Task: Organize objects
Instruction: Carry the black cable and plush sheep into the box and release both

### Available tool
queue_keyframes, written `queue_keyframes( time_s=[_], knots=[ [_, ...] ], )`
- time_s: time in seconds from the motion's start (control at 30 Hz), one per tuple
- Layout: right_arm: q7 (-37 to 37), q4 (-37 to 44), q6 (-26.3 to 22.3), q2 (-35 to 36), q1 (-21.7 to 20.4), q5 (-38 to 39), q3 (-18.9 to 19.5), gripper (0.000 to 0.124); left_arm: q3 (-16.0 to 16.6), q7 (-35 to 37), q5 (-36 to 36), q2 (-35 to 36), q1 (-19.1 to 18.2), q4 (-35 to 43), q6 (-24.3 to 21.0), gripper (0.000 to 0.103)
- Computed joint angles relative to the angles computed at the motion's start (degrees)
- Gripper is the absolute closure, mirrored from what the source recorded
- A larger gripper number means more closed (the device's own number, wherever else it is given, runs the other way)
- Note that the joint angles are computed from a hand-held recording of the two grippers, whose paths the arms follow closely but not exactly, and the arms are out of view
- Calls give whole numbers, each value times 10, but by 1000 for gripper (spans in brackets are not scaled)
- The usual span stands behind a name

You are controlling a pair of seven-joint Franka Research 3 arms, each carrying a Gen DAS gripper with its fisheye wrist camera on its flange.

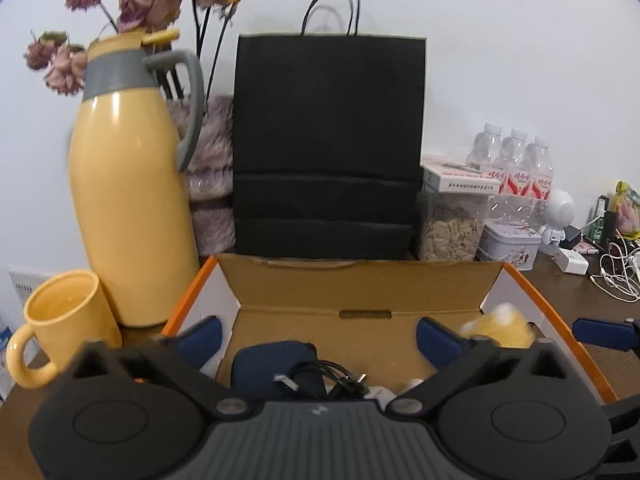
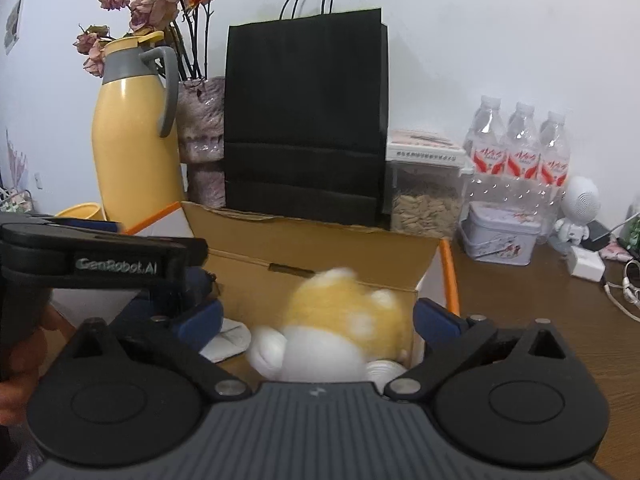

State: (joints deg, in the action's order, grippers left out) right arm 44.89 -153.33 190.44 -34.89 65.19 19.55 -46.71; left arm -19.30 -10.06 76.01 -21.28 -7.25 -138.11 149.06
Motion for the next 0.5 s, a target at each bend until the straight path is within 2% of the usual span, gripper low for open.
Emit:
queue_keyframes(
  time_s=[0.5],
  knots=[
    [-13,1,-12,1,-14,19,15,21,-3,13,-5,-2,-8,2,-14,0]
  ],
)
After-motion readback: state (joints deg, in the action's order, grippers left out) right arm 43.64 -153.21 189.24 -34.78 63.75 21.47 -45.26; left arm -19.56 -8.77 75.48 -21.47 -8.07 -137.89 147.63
